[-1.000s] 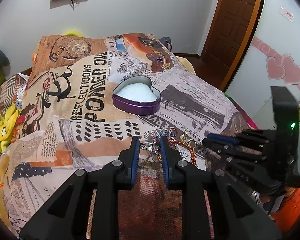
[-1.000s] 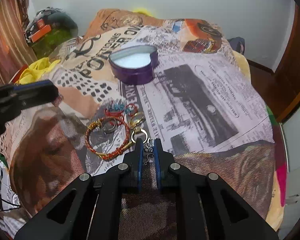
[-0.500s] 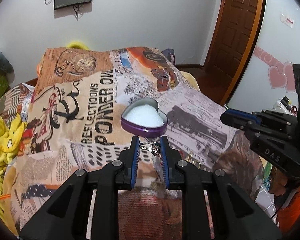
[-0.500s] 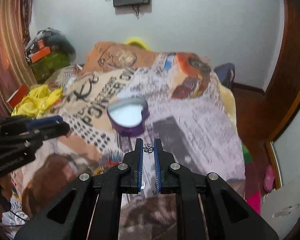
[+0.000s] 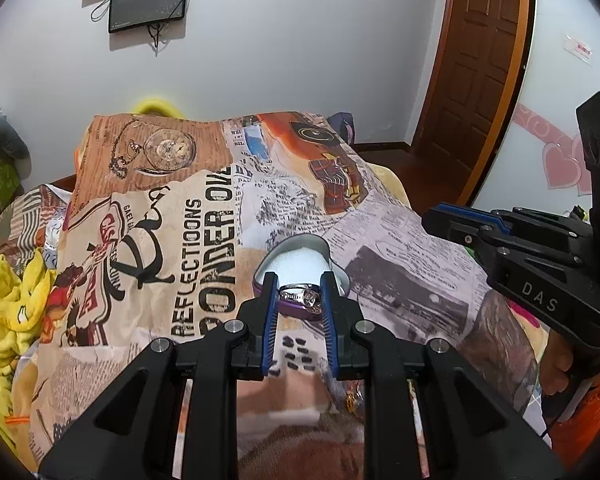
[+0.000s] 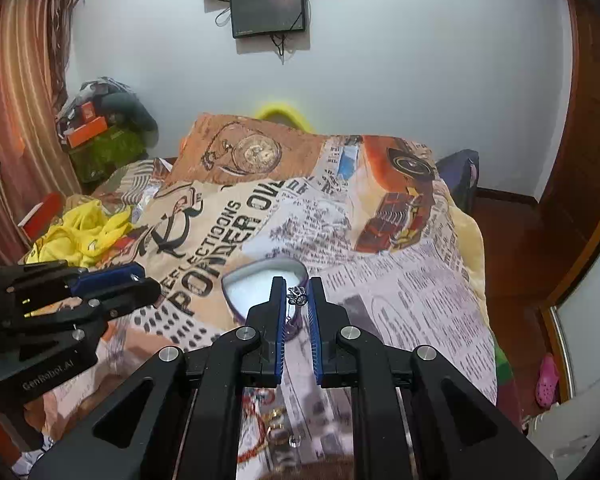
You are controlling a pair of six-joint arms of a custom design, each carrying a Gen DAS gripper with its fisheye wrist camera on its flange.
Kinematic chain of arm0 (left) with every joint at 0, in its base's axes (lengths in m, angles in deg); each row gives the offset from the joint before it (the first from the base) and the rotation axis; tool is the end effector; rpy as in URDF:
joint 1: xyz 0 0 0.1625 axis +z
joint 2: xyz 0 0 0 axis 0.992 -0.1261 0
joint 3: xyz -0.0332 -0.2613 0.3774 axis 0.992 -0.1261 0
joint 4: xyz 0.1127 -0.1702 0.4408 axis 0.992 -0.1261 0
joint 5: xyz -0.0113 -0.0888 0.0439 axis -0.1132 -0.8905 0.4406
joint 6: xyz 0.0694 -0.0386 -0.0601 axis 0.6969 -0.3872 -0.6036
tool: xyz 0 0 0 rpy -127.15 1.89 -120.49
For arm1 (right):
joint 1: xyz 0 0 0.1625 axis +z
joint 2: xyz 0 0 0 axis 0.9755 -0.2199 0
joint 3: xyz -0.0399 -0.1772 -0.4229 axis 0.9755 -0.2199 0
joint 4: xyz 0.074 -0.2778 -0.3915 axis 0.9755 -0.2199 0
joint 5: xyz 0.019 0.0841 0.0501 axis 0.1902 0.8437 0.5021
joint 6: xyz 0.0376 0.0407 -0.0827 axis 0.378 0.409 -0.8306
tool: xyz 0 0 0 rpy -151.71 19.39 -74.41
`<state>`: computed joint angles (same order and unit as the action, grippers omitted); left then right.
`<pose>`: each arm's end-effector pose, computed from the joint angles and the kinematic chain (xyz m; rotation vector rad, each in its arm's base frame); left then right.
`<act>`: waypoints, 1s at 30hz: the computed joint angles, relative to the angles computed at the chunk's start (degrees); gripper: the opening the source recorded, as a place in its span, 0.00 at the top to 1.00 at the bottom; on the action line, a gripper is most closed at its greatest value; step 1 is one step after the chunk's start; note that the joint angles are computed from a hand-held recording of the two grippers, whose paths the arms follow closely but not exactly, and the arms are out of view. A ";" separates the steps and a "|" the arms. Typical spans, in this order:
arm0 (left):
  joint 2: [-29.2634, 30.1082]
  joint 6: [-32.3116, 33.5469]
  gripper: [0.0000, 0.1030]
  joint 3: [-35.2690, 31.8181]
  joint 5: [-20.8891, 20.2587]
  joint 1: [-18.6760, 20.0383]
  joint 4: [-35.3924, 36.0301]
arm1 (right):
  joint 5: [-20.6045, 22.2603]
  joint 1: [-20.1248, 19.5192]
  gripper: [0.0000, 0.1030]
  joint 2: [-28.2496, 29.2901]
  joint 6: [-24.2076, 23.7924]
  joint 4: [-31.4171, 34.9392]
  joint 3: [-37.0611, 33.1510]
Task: Organize jewelry
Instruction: 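Carry the ring with the left gripper into the tin while the right gripper carries the earring there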
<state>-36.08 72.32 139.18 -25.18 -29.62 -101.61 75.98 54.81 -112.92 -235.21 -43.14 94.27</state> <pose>-0.1711 -0.5140 0.3301 1.1637 2.4892 -0.6806 0.4553 -0.4332 0.1101 0.3170 -2.1790 1.0799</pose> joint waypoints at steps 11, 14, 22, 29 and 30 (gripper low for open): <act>5.12 1.14 0.81 -3.49 -0.94 1.37 -2.13 | -3.08 -2.29 0.91 0.25 -4.43 -2.70 -1.39; 6.14 1.66 0.81 -4.03 -1.06 1.81 -2.56 | -5.15 -3.24 0.91 0.60 -4.49 -2.22 -1.92; 9.46 2.51 0.81 -5.55 -0.48 3.11 -2.39 | -9.26 -6.08 0.91 3.03 -3.27 1.83 -4.10; 11.73 1.83 0.81 -6.91 -0.04 4.23 -0.58 | -11.61 -8.21 0.91 4.44 -1.45 4.98 -5.15; 12.00 1.83 0.81 -7.03 0.11 4.30 -0.46 | -11.86 -8.34 0.91 4.53 -1.45 5.09 -5.22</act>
